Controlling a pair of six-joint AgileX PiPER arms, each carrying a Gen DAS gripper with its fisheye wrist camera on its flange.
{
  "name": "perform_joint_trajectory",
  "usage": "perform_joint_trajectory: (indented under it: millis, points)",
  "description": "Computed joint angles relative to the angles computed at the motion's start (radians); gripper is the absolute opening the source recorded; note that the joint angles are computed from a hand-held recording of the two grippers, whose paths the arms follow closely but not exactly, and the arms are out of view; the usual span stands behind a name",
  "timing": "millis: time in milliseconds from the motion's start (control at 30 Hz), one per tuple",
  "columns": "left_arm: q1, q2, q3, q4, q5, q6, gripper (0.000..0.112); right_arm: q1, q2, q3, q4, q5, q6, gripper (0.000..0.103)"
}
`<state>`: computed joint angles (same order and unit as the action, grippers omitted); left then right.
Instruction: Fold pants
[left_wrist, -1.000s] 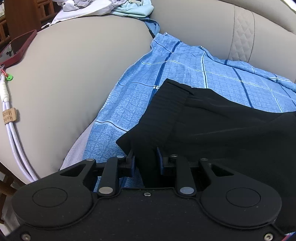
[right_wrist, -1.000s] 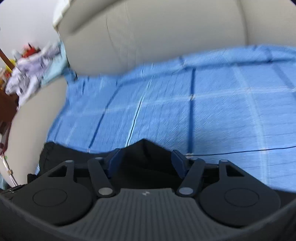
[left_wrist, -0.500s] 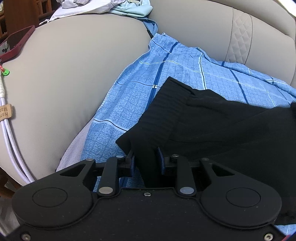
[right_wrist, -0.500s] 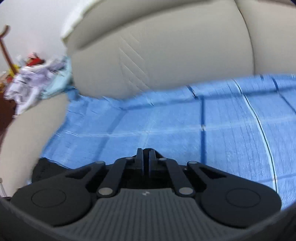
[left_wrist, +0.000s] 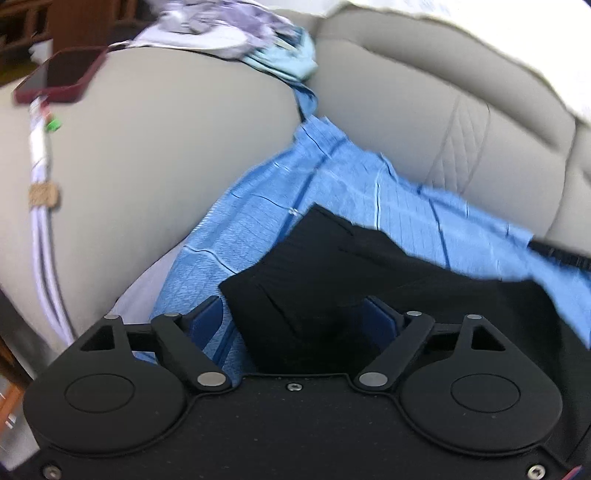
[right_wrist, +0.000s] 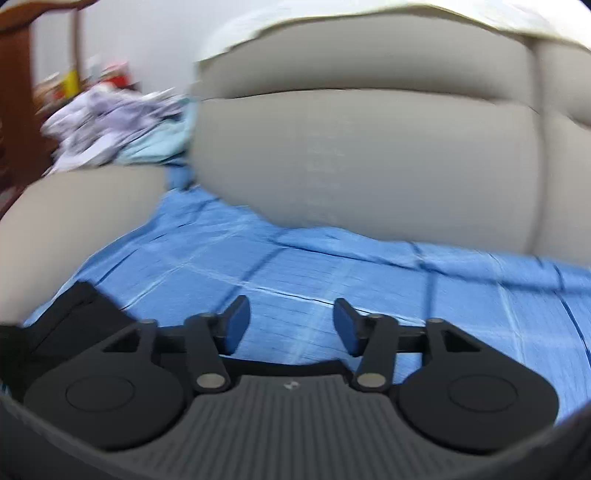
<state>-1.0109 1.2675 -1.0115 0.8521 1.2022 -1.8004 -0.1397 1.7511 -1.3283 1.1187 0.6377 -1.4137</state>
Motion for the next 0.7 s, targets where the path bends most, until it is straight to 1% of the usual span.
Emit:
perform_joint_trajectory:
  millis: [67,100,133,167,200,233,267,300,367,433,467,500,533,567,600,633,700]
  points:
    - [0.0,-0.036,0.028,0.003,0.009,-0.064,0.083,0.029,-0.043,0.062,0.023,-0.016,-0.076,0.073]
    - [0.015,-0.056,0.037,-0.02,-0.004,-0.078,0.082,0.04,-0.067,0.098,0.039,-0.017,-0.119,0.074]
    - [0.031,-0.082,0.055,-0.04,-0.033,-0.097,0.081,0.054,-0.102,0.152,0.056,-0.006,-0.169,0.075]
    - [0.043,-0.106,0.075,-0.052,-0.067,-0.119,0.081,0.057,-0.134,0.202,0.063,0.025,-0.214,0.076]
    - [0.055,-0.132,0.101,-0.062,-0.113,-0.145,0.081,0.057,-0.173,0.263,0.066,0.06,-0.261,0.076]
    - [0.073,-0.154,0.128,-0.073,-0.162,-0.158,0.082,0.065,-0.206,0.319,0.076,0.071,-0.302,0.076]
    - [0.087,-0.17,0.156,-0.082,-0.21,-0.176,0.082,0.077,-0.25,0.398,0.093,0.071,-0.359,0.076]
    - [0.098,-0.171,0.172,-0.085,-0.239,-0.192,0.082,0.093,-0.283,0.455,0.101,0.066,-0.394,0.076]
    - [0.119,-0.141,0.183,-0.086,-0.269,-0.214,0.083,0.096,-0.351,0.58,0.13,0.077,-0.48,0.076]
    - [0.163,-0.108,0.202,-0.084,-0.323,-0.21,0.084,0.122,-0.407,0.677,0.126,0.043,-0.51,0.076]
    - [0.204,-0.088,0.21,-0.106,-0.368,-0.196,0.084,0.154,-0.42,0.714,0.14,-0.002,-0.524,0.075]
    - [0.214,-0.068,0.217,-0.089,-0.386,-0.223,0.085,0.173,-0.439,0.748,0.132,-0.026,-0.513,0.059]
    - [0.194,-0.052,0.214,-0.031,-0.364,-0.269,0.085,0.174,-0.456,0.77,0.143,-0.017,-0.518,0.058]
    - [0.191,-0.039,0.21,-0.012,-0.364,-0.278,0.084,0.174,-0.48,0.783,0.114,-0.001,-0.49,0.05]
    - [0.197,-0.027,0.199,-0.016,-0.368,-0.264,0.081,0.169,-0.493,0.781,0.062,0.037,-0.453,0.042]
    - [0.196,-0.016,0.192,-0.002,-0.364,-0.272,0.073,0.171,-0.509,0.789,0.05,0.041,-0.444,0.042]
    - [0.196,0.001,0.19,0.023,-0.361,-0.283,0.066,0.164,-0.541,0.81,0.031,0.048,-0.452,0.042]
